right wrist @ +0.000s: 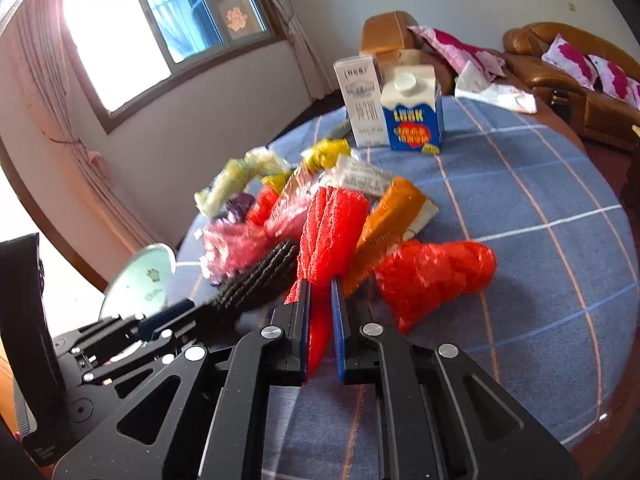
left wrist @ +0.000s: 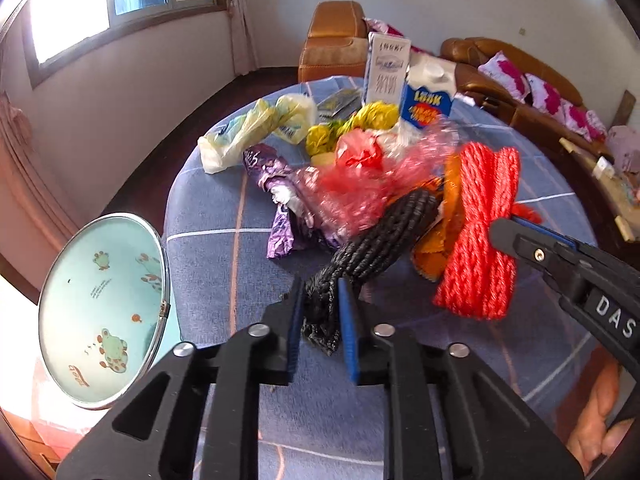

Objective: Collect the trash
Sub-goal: 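Grasp the black mesh net with the left tool while the right tool grasps the red mesh net, then carry both nets over the blue bucket and open both tools to drop them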

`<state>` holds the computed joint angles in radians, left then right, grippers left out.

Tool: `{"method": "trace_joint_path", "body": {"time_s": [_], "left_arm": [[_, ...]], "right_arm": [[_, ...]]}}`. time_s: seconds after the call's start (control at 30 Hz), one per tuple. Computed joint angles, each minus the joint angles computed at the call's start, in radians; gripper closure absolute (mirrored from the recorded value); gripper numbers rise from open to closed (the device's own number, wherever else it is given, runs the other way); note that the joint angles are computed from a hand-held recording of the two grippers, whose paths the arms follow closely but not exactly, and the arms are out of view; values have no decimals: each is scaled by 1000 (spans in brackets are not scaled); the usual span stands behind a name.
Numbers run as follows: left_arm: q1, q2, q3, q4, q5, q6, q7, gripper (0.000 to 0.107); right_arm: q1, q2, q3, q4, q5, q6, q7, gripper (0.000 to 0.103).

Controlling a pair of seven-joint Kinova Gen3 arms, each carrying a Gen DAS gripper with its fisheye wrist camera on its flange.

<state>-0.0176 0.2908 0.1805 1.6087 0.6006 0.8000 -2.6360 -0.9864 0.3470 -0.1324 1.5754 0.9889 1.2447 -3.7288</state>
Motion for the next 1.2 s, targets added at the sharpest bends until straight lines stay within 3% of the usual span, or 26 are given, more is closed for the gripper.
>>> {"method": "trace_joint_path", "body": {"time_s": [0.33,0.57,0.87,1.2], "left_arm": [[-99,-73,-45,19,147,141,-149,93],[-141,-96,-94,28,218,136,-197,93],[-198,-78,-135,-32,224,60,-116,93],[-234,0,-124,-120,104,-68,71,93]], "right_arm": [[-66,34,1,-105,48,141,58,92],[-87,56,14,-155,47,150,97,93],[-63,110,49,-260,42,33,235,93],[-5,223,117,-441,-76,-157,468,93]]}}
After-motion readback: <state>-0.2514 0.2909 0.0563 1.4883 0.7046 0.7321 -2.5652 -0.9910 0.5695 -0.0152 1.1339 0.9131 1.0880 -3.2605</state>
